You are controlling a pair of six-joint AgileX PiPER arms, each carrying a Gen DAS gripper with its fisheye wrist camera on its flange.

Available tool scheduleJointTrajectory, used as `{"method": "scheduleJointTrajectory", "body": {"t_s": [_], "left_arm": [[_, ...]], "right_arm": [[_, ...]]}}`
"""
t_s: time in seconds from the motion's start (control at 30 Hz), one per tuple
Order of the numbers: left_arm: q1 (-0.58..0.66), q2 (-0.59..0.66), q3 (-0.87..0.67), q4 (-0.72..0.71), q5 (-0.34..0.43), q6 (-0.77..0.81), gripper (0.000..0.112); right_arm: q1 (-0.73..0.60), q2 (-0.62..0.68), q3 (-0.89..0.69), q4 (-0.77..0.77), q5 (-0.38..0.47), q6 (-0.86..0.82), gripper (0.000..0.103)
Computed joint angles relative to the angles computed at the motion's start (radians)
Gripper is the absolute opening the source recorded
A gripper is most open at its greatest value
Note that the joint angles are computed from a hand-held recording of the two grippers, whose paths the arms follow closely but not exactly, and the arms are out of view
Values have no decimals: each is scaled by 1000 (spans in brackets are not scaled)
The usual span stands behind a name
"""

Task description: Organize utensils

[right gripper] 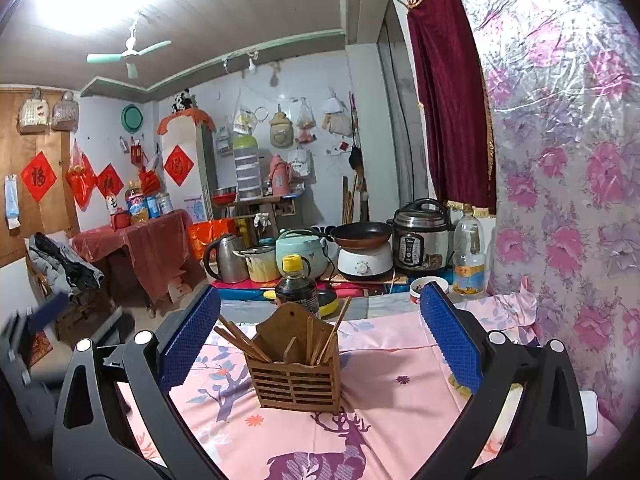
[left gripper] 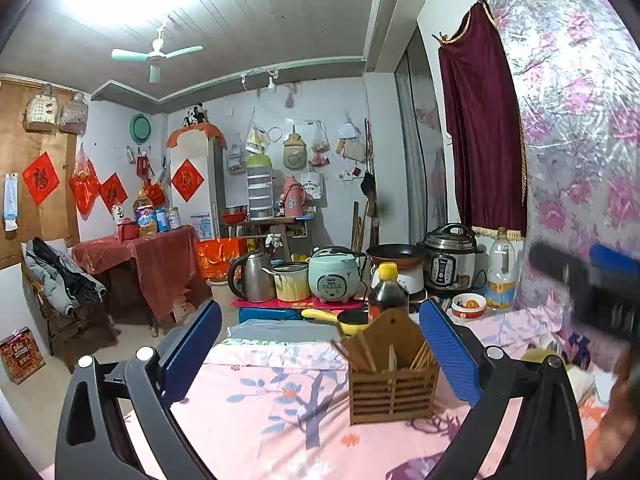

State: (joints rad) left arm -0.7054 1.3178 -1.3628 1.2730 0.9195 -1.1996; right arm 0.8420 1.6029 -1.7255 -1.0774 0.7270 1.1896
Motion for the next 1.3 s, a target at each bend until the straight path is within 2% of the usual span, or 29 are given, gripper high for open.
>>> {"method": "scheduleJointTrajectory", "body": {"t_s": [0.13, 0.23, 0.3, 0.53, 0.67, 0.87, 1.3], "left_arm": [[24, -33, 92, -24, -20, -44, 97], [70, -38, 127, -76, -53, -47, 97], [90, -28, 139, -93, -53, -59, 97], [74, -16, 188, -41, -11, -128, 97], [72, -15, 200, -36, -4, -135, 97], [78, -6, 196, -49, -19, -131, 97], [22, 1, 230, -5, 42, -159, 97]], "right_arm": [[31, -15, 46, -51, 25, 75, 96], [63, -45, 183, -203, 47, 241, 96], [70, -45, 238, -244, 71, 299, 96], [28, -39, 291, -144, 12, 261, 96], [32, -39, 308, -123, 6, 253, 96], [68, -44, 369, -166, 32, 284, 97], [80, -63, 385, -205, 46, 323, 97]]}}
